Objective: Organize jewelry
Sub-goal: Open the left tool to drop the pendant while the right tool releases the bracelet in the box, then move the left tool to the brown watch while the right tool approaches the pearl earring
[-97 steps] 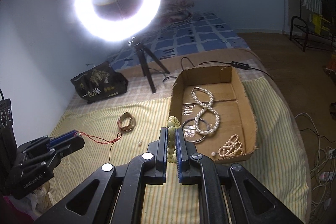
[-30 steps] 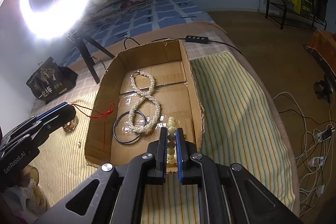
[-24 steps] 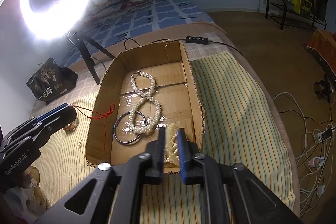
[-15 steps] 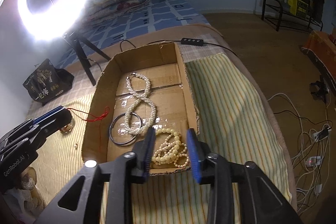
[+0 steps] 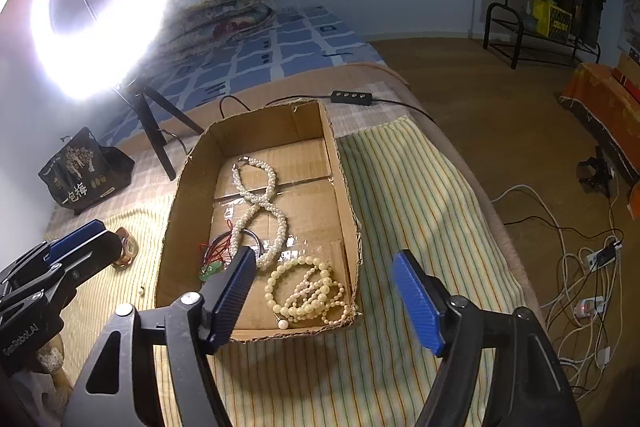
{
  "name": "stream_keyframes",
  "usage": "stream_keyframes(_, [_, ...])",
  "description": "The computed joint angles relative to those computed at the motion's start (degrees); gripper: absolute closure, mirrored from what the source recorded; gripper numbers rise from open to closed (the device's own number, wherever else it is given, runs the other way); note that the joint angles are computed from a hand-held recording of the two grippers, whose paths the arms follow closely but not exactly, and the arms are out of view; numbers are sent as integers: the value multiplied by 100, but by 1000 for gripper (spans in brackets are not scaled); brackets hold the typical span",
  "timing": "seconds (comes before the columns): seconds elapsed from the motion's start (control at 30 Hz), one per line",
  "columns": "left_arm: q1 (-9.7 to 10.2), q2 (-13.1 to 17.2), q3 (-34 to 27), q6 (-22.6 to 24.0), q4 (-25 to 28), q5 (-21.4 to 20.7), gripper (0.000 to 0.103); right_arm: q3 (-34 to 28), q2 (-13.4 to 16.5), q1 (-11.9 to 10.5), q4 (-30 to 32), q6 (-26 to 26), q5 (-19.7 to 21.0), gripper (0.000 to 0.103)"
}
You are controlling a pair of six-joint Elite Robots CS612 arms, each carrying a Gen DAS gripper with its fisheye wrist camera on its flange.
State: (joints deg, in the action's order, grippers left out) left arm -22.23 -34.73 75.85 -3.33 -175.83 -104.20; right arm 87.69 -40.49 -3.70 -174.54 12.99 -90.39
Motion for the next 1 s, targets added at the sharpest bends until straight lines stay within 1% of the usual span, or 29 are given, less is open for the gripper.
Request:
stream_keyframes(0.27, [35,-104,171,45,-139,131,61,56,-39,35,-110,-26,8,24])
stream_keyframes(0.47, [86,-166,283,115,-237,341,61,80,-60,57,-253,21,78,24])
stream_keyframes(0.7, [189,-222,381,159,-303,563,61,61,-63,122,-368,7,179,24])
stream_keyframes(1.0, [364,-255,434,116,-283,770,61,-3,-56,288,-460,-230,302,24])
